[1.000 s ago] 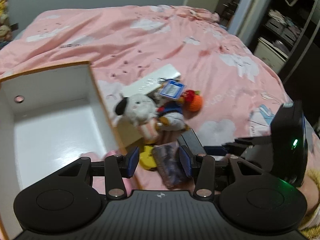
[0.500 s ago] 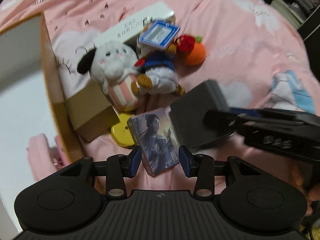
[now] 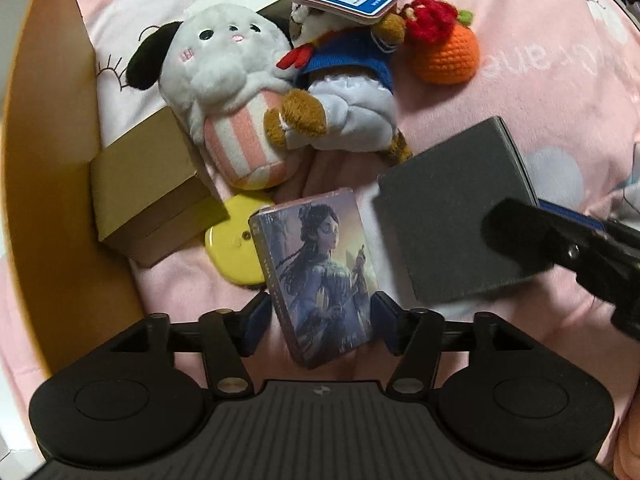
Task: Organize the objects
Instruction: 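Grasp the purple photo card box with the left gripper while the right gripper holds the grey box, then carry the photo card box and grey box over the orange box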
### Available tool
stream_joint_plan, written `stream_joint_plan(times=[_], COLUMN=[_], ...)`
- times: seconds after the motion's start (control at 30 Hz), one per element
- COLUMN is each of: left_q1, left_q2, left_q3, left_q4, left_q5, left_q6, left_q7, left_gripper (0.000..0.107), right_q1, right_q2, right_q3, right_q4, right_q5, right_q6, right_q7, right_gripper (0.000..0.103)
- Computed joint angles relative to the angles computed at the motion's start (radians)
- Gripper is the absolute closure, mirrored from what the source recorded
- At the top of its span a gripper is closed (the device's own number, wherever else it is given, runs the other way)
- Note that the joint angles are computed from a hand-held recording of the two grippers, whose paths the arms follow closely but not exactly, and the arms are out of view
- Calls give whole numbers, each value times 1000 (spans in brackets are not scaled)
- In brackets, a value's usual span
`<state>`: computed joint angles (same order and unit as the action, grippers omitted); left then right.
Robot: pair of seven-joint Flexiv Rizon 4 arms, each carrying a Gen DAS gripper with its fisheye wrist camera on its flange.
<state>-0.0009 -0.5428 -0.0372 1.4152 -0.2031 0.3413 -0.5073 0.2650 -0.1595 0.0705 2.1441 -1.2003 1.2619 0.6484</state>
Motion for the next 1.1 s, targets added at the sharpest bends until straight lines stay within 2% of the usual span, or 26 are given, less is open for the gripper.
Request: stream_joint_plan(times=[0.2, 0.27, 0.37, 0.47, 0.63, 0.8, 0.97, 1.1], left_q1=[17, 28, 52, 78, 85, 77, 92, 109], left_q2=[-11, 5, 32, 47, 26, 15, 67, 113], left_q3=[-4, -8, -16, -23, -19, -16, -18, -10], left_q4=[8, 30, 45, 53, 43, 58, 122, 155], left_q5=[-39, -59, -96, -149, -195, -200, -221, -247], left_q6=[-13, 3, -7, -45, -100, -67, -17, -8], left_q7=[-28, -9, 36, 77, 43, 5, 77, 122], left_gripper=[36, 54, 70, 77, 78, 80, 82, 82], right_q1=[-12, -12, -8, -2, 8, 17, 24, 54], right_q2=[-8, -9, -9, -9, -7, -10, -6, 6], right_q3=[-11, -9, -4, 1, 5, 3, 8, 34], right_q4=[3, 2, -1, -4, -5, -8, -14, -43], right_q5=[-43, -40, -23, 6, 44, 63, 90, 157], right_q6=[31, 30, 19, 4, -14, -23, -36, -127], right_q7=[32, 30, 15, -11, -46, -60, -89, -171], right_gripper=[69, 69, 68, 68, 68, 68, 68, 68])
